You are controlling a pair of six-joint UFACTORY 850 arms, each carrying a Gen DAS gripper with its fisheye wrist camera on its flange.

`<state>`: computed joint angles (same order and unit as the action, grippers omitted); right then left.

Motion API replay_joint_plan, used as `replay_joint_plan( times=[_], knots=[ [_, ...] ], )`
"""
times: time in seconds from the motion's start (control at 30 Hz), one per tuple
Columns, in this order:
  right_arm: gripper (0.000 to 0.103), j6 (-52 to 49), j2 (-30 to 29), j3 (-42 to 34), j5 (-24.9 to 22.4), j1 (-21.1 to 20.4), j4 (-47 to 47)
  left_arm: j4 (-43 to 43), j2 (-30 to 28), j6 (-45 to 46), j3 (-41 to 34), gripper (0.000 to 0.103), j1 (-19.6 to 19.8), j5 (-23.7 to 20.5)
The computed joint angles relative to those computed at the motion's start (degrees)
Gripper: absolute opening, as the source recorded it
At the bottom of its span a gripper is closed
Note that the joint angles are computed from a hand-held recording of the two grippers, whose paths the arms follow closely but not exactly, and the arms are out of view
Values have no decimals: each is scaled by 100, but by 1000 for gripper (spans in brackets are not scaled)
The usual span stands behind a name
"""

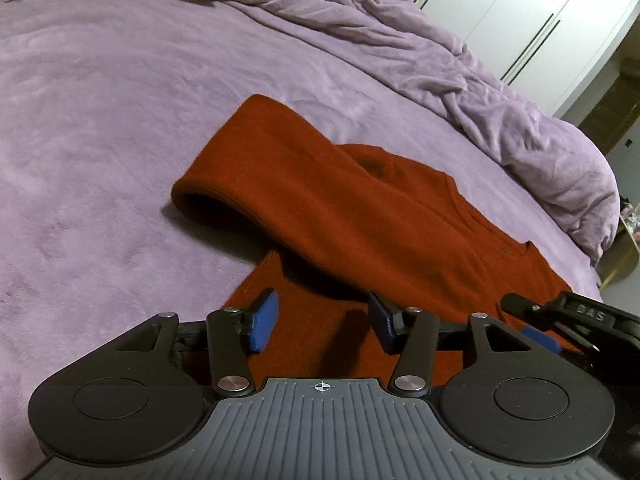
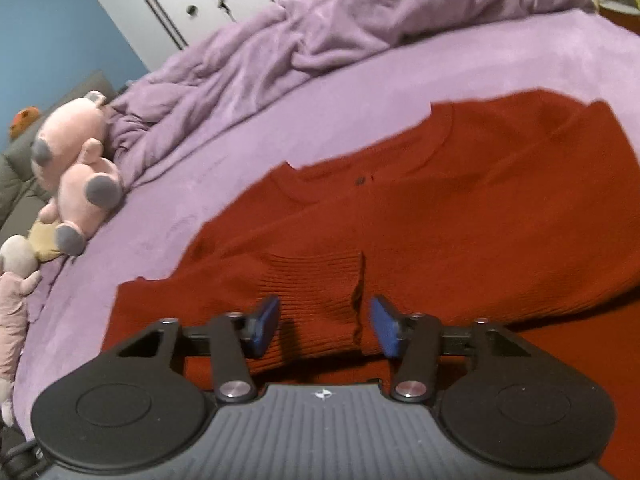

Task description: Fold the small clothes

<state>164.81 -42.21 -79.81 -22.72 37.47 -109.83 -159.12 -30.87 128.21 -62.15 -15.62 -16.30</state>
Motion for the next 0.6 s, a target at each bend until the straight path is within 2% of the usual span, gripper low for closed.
replay_joint_plan(
  times=[0.13, 0.2, 0.37, 0.4, 0.5, 0.6],
  knots=[
    [4, -249, -56, -103, -49, 28, 245, 78, -22, -98, -37, 58, -2, 10],
    [4, -810, -17, -114, -469, 124, 518, 240, -27, -300, -97, 58, 5, 99],
    [3, -2168, 227, 39, -2278, 324, 1256, 147, -66, -152, -263, 59, -23, 159],
    [3, -2302, 283, 112, -2520, 304, 1394, 167, -92, -161, -320, 59, -39, 180],
    [3, -2271, 490, 454, -2700, 88, 1756, 839, -208, -868, -509, 59, -66, 204],
    [2, -1843, 697, 882, -2392, -162, 1898, 1727, -350, -1822, -699, 59, -94, 280]
  ],
)
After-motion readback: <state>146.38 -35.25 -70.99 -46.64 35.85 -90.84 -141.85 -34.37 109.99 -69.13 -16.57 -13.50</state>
